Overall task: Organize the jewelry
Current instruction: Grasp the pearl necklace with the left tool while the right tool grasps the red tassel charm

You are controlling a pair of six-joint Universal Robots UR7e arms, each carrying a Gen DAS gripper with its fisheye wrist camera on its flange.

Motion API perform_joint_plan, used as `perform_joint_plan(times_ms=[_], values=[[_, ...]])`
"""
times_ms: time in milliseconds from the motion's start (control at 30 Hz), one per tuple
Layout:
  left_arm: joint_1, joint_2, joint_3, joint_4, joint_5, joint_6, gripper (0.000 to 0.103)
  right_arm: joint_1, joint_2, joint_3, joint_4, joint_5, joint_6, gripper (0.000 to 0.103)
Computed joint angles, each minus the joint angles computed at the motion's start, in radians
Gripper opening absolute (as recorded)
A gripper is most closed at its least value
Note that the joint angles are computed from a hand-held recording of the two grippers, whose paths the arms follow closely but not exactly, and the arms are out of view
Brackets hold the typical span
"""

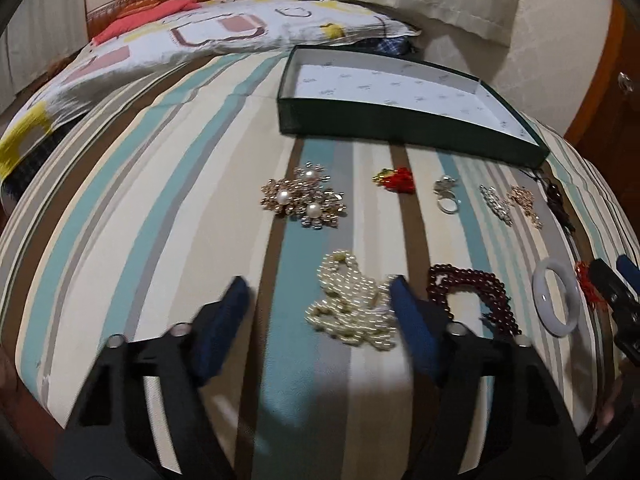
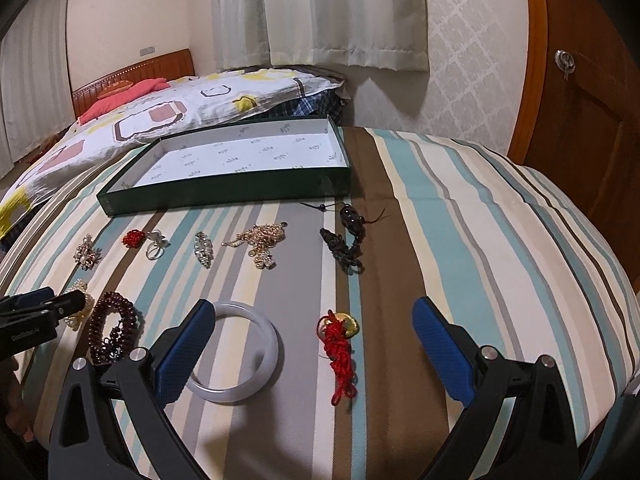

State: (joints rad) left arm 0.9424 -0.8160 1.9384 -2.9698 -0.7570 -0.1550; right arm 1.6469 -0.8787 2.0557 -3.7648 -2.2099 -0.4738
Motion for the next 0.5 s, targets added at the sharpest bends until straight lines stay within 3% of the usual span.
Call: perform_joint_plan(times_ms=[67, 133, 233, 500], values=[[-0.002, 0.000, 0.004, -0.014, -0.017, 0.018, 0.054, -0.002, -0.002, 0.000, 0.005, 0.001, 0.006, 0.096], [0.006, -0.006, 0.009, -0.035, -0.071, 0.039, 0.037, -0.003, -0.004, 0.001, 0.009, 0.002, 0.010, 0.096], [0.009, -0.009, 0.011, -0.045, -0.100, 0.056, 0.023, -0.005, -0.005, 0.001, 0.007, 0.001, 0.008, 0.096], [0.000, -0.004, 0.011, -0.067, -0.079, 0.069, 0.017, -0.013, -0.010, 0.002, 0.000, -0.010, 0.011, 0.096]])
